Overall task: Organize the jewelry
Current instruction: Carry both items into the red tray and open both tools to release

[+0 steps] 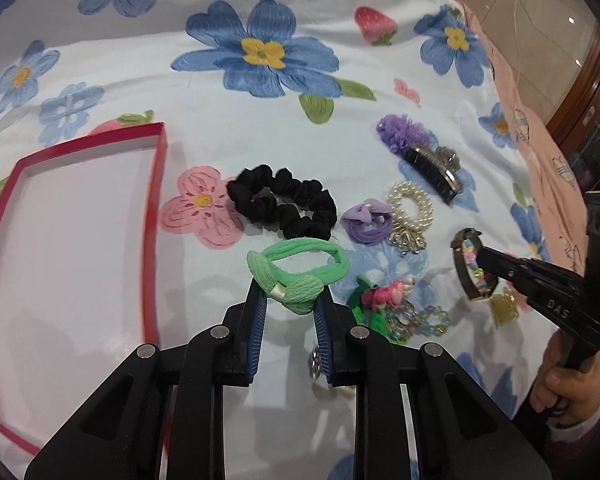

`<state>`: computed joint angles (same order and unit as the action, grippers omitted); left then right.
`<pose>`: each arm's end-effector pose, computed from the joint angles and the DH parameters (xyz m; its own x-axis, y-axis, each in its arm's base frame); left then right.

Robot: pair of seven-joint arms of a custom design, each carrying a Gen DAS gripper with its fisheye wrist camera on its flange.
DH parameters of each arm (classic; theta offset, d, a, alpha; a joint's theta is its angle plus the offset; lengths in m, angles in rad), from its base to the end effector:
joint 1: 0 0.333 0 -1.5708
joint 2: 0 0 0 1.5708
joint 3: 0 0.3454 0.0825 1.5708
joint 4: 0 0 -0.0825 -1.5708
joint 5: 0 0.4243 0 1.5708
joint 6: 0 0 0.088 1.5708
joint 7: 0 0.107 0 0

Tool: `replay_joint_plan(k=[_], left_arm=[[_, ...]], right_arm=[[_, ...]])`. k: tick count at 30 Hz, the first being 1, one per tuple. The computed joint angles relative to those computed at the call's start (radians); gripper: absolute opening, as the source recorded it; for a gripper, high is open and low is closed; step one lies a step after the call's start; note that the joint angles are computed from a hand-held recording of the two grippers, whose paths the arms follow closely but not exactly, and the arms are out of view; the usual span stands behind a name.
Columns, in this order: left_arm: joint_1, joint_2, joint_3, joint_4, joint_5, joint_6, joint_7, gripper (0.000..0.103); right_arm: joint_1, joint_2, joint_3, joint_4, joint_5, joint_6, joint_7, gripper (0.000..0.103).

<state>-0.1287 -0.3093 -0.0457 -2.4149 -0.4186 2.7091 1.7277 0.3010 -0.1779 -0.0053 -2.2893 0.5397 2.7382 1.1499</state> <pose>0.5067 -0.0761 0.5011 -0.0841 -0.9636 0.2539 -0.8311 -0.0727 -0.5514 0.5392 0.1432 0.5001 0.3438 -0.9154 -0.2092 -0.7755 -0.1512 -0.6130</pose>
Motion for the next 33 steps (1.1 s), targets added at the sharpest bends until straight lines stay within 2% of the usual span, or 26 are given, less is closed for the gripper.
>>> replay_joint_plan(k=[9,16,24,33], left_arm=[[0.037,-0.126,0.04,-0.087,0.016,0.002,-0.024,0.021],[0.102,-0.18,0.065,-0.126,0.078,-0.007,-0.069,0.021],[0.156,-0.176,0.104,-0.129,0.113,-0.022,-0.073,0.021],[0.197,-0.086,0.139,-0.076,0.084,-0.045,-0.019,0.021]], right_arm=[[0.061,0.007,0.028,0.043,0.068,-0.016,-0.069,0.001],[0.103,0.06,0.061,0.113,0.124,-0.047,-0.117,0.001],[0.124,0.162,0.119,0.234,0.146,-0.087,-0.142,0.001],[0.132,0.312,0.179,0.41,0.045,-0.127,-0.095,0.001]])
